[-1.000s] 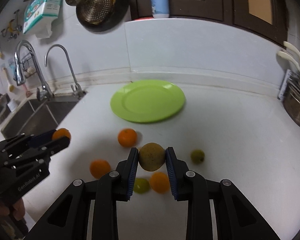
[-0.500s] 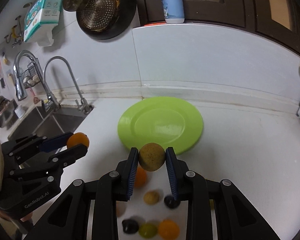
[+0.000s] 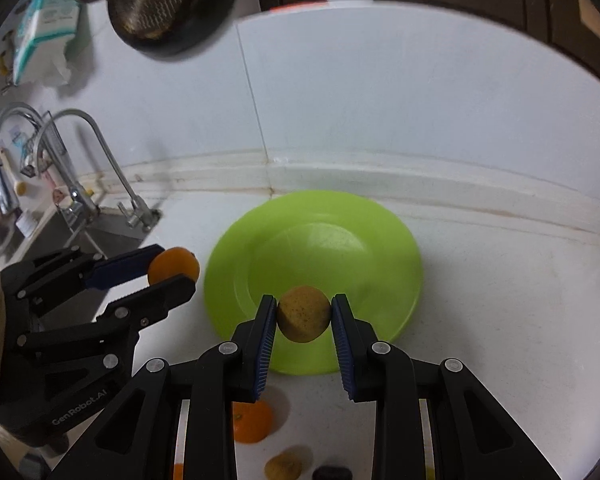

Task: Organize fruits
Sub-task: 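Carry the tangerine and tan fruit in both grippers over the green plate, then open both grippers to drop the fruits onto the green plate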

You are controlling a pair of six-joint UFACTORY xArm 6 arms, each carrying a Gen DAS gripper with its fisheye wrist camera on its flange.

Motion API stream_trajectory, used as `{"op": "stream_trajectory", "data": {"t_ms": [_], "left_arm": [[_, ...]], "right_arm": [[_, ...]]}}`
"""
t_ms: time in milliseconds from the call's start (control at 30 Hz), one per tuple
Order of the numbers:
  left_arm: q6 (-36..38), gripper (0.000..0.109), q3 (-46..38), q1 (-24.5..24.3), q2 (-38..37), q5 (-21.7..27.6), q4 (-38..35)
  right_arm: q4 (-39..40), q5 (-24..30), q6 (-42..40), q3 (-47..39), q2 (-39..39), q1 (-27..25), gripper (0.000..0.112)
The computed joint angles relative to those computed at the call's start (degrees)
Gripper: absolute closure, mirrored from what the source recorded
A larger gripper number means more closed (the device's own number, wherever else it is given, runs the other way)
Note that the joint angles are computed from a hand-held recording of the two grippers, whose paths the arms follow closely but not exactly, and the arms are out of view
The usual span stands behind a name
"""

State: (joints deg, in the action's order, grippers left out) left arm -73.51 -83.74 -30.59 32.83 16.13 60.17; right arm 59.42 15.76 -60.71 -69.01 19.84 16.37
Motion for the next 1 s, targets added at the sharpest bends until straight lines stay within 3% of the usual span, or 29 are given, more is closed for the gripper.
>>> {"op": "stream_trajectory", "data": {"t_ms": [367,600,700,900,1000], "left_arm": [[17.4,0.077,-5.6,0.6,7.7,-0.6,-17.1],[23.2,0.075,-6.6,0.7,8.9,-0.3,-22.7],[20.7,0.069,-6.5,0.8,8.3,0.3,-19.9],[14.4,0.069,-2.2,1.3,4.1,0.2,-14.8],[6.6,0.063,0.6,0.7,0.5,1.3,-6.9]], "right_arm": [[-13.5,1.7,12.3,-6.4,8.6,-0.1,0.083],[-16.4,2.5,15.9,-8.5,10.6,-0.5,0.083],[-17.3,1.5,17.1,-8.1,10.3,-0.4,0.077],[-14.2,-0.9,15.5,-3.9,6.5,-0.3,0.075],[-10.8,-3.0,12.3,-0.6,3.3,0.2,0.075]]}}
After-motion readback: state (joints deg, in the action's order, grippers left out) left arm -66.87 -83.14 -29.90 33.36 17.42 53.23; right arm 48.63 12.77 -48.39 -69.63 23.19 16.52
